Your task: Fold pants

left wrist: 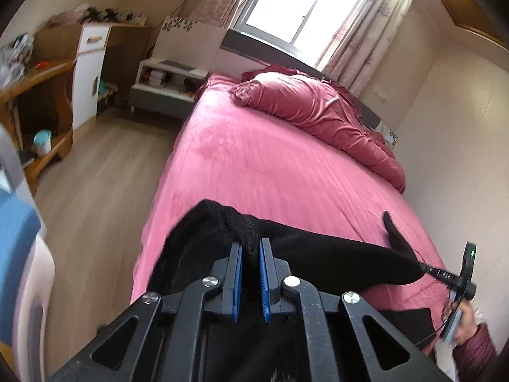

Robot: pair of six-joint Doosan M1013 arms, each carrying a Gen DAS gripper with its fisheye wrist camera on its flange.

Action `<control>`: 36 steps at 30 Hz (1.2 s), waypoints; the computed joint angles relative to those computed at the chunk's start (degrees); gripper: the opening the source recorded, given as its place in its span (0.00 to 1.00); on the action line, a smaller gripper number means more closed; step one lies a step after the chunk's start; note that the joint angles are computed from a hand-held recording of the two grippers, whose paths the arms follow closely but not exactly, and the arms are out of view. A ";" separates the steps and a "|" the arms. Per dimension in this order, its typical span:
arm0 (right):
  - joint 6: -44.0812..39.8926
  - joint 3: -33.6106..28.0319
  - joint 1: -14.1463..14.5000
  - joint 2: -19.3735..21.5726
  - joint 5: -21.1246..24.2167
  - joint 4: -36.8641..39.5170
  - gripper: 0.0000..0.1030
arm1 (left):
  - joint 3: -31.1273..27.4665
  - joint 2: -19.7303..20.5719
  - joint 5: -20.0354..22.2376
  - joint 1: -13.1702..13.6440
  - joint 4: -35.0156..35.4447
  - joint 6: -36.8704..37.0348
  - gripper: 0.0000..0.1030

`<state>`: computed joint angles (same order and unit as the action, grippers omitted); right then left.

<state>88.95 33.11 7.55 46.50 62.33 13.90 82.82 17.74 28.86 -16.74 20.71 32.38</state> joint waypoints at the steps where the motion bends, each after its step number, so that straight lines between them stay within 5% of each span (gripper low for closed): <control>1: 0.06 5.39 -0.19 -2.65 -1.87 0.83 0.09 | 1.07 -0.57 -0.06 -0.33 0.61 -1.43 0.09; 6: 0.43 19.90 -0.69 -9.52 -7.60 3.78 0.09 | 6.83 -3.52 -0.27 -1.80 0.73 -7.04 0.09; 12: -0.97 27.96 -0.17 -13.25 -7.84 2.73 0.09 | 10.84 -4.52 2.68 -2.79 -5.18 -5.25 0.09; 18: 0.03 31.06 0.40 -14.22 -6.91 -1.57 0.09 | 13.29 -4.59 1.69 -2.57 -12.81 -3.10 0.09; 22: 0.16 31.98 1.04 -14.71 -7.70 -4.18 0.09 | 15.24 -5.45 -2.61 -1.91 -16.62 -3.81 0.09; 26: -1.01 31.86 1.25 -15.14 -7.76 -4.20 0.09 | 15.47 -5.90 -3.21 -2.37 -10.29 -8.52 0.10; 28: -2.80 31.53 0.96 -15.75 -7.45 -2.39 0.09 | 15.65 -6.01 -4.17 -1.84 -13.81 -5.94 0.10; 31: -5.03 33.21 0.79 -17.40 -6.93 -1.49 0.09 | 16.48 -6.23 -4.46 -0.74 -21.80 -1.38 0.17; 36: -3.99 33.84 0.56 -16.59 -4.27 -2.48 0.10 | 19.24 -7.62 -6.22 0.44 -26.23 -6.14 0.32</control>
<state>84.96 66.96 8.11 29.91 58.06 11.42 102.06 10.12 22.64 -16.30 -5.52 26.24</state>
